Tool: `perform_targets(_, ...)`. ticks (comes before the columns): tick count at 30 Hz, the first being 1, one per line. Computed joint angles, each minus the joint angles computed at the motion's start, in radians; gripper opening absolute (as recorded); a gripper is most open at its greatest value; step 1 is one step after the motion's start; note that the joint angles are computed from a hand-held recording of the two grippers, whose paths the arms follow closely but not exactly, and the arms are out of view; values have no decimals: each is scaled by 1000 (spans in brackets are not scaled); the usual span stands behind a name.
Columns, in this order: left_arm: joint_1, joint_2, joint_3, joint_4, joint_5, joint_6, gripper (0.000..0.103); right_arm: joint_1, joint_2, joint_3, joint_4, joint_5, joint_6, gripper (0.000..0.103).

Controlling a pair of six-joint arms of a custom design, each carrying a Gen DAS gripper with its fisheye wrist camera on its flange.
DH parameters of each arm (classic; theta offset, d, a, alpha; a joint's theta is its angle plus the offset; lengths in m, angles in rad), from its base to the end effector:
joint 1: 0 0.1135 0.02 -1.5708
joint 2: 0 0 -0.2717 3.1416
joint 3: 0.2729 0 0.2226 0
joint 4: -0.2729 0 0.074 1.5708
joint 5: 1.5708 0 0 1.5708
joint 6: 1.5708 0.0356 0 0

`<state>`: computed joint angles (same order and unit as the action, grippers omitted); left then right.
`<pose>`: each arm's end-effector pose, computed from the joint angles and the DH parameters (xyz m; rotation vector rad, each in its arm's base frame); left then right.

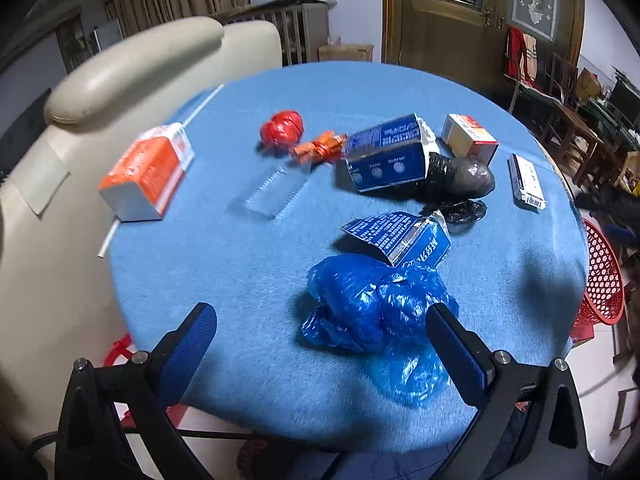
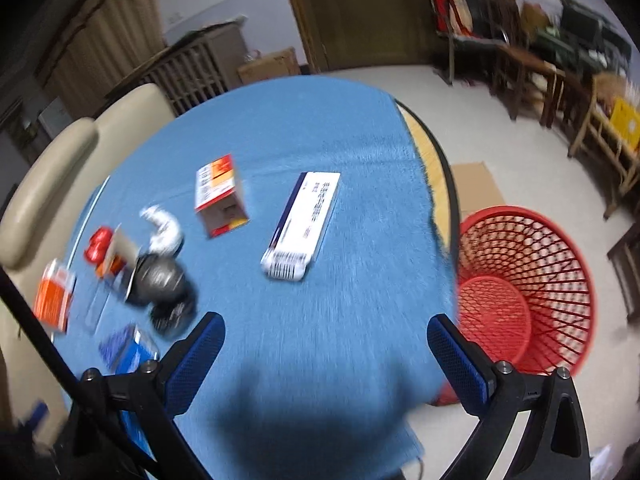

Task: Collect trash
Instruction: 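Grasp the white medicine box with the right tool while the left grasps blue bags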

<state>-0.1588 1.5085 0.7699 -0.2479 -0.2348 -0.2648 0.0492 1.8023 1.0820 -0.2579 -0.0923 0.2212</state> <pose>0.2599 -0.0332 0.1941 -0.2228 2.5122 0.1313 0.3436 0.0202 0.1909 0.1838 2.5514 0.2223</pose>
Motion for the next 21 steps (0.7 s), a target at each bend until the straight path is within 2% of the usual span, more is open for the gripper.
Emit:
perform_targets(2, 11, 33, 14, 18, 27, 10, 103, 2, 89, 99, -21, -17, 28, 89)
perform_targets(6, 37, 94, 50, 29, 106, 22, 103, 33, 259, 316, -118, 20, 74, 82)
perform_targets(8, 48, 125, 68, 21, 152, 15, 103, 46, 327, 409, -171, 53, 92, 73)
perform_targets(12, 60, 168, 78, 31, 213, 2, 103, 70, 437, 557, -261, 102, 110, 71)
perform_targets(14, 74, 186, 78, 43, 255, -3, 96, 78, 442, 557, -230, 120, 113, 67)
perform_targets(16, 90, 203, 79, 49, 318, -6, 80, 87, 437, 557, -226, 112, 98, 54)
perform_targets(17, 94, 205, 76, 53, 332, -8, 79, 91, 435, 557, -224, 111, 90, 49)
perform_targets(19, 92, 197, 59, 80, 338, -11, 74, 93, 432, 547, -211, 109, 78, 47)
perform_targets(21, 93, 186, 47, 92, 348, -12, 68, 73, 412, 516, -200, 56, 91, 47)
